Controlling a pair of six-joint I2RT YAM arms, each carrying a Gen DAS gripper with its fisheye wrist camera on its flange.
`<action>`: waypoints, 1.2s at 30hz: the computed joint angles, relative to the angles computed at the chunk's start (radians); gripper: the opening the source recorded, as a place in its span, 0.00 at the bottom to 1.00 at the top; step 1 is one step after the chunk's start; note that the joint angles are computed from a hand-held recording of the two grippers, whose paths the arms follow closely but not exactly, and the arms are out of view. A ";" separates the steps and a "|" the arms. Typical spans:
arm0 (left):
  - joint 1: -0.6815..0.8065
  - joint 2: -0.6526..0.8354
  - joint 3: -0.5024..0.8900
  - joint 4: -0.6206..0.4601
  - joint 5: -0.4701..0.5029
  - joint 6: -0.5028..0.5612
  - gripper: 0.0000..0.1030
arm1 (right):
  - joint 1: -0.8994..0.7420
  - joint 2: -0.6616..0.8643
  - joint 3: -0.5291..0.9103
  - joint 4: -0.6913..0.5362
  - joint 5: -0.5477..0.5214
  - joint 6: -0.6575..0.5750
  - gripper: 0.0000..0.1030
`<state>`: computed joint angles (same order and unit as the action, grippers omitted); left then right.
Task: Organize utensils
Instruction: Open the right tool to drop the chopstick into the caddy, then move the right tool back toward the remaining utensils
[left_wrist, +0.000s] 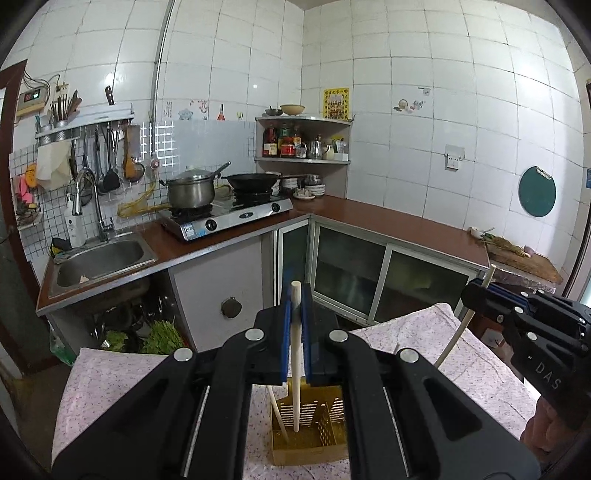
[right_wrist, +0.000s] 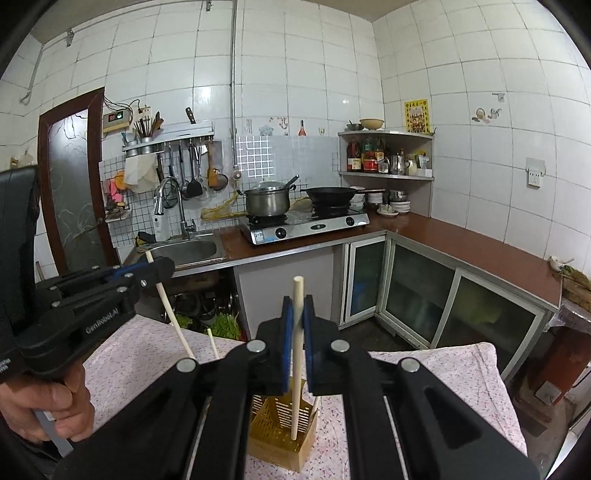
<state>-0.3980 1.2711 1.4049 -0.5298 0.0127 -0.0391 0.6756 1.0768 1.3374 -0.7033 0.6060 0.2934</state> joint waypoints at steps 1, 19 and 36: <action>-0.002 0.004 -0.010 0.010 -0.002 0.000 0.04 | -0.014 0.006 -0.003 0.010 -0.015 -0.002 0.06; 0.100 0.079 -0.079 0.075 0.006 0.022 0.46 | -0.193 -0.014 -0.124 0.069 -0.126 0.022 0.36; 0.376 -0.379 -0.514 -0.062 0.189 0.115 0.49 | 0.127 -0.380 -0.370 -0.322 0.115 0.333 0.36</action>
<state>-0.0221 0.8924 0.8912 -0.5918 0.2019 0.0755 0.8022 0.6972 0.9677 -1.0249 0.7212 0.6260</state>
